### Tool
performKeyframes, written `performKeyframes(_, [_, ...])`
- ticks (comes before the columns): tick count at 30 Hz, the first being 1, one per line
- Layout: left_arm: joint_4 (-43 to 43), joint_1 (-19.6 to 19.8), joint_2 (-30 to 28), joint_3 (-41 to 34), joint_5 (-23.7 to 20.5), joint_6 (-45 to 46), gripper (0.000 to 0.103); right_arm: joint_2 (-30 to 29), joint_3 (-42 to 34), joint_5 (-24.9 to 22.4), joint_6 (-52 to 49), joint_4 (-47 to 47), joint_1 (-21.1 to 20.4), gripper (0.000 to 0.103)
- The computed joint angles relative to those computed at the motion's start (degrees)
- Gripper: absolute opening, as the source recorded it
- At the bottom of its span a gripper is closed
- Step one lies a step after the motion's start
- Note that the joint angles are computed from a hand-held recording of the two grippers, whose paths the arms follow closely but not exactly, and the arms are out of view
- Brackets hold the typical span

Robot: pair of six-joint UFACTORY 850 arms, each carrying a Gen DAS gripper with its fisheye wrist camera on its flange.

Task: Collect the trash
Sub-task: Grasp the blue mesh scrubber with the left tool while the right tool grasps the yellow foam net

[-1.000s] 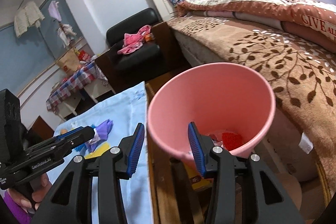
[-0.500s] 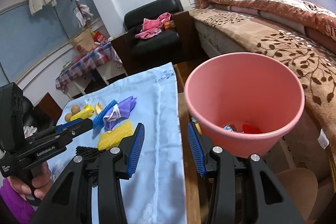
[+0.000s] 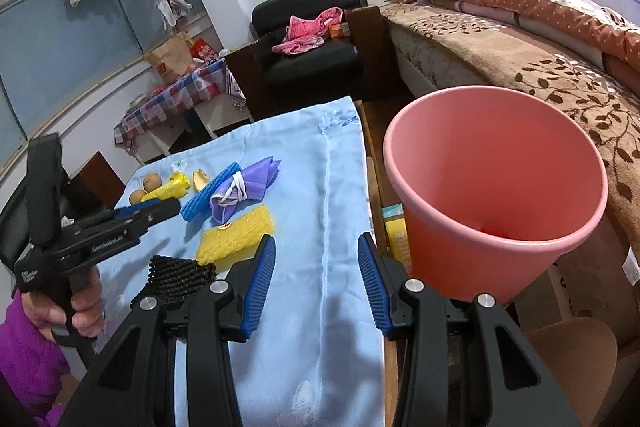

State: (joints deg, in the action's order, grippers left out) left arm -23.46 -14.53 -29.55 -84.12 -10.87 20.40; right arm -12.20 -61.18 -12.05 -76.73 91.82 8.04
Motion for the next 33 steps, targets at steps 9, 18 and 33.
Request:
performKeyframes(9, [1.45, 0.22, -4.02, -4.03, -1.03, 0.69, 0.041, -2.34, -2.71, -3.15, 11.01, -10.94, 0.52, 0.042])
performKeyframes(18, [-13.92, 1.55, -3.72, -2.73, -2.60, 13.80, 0.006, -6.07, -7.68, -7.78, 20.05, -19.67, 1.91, 0.042])
performKeyframes(33, [-42.29, 2.71, 2.25, 4.62, -3.45, 37.00, 0.006, -15.92, -18.79, -13.23, 43.58, -36.11, 2.67, 0.043])
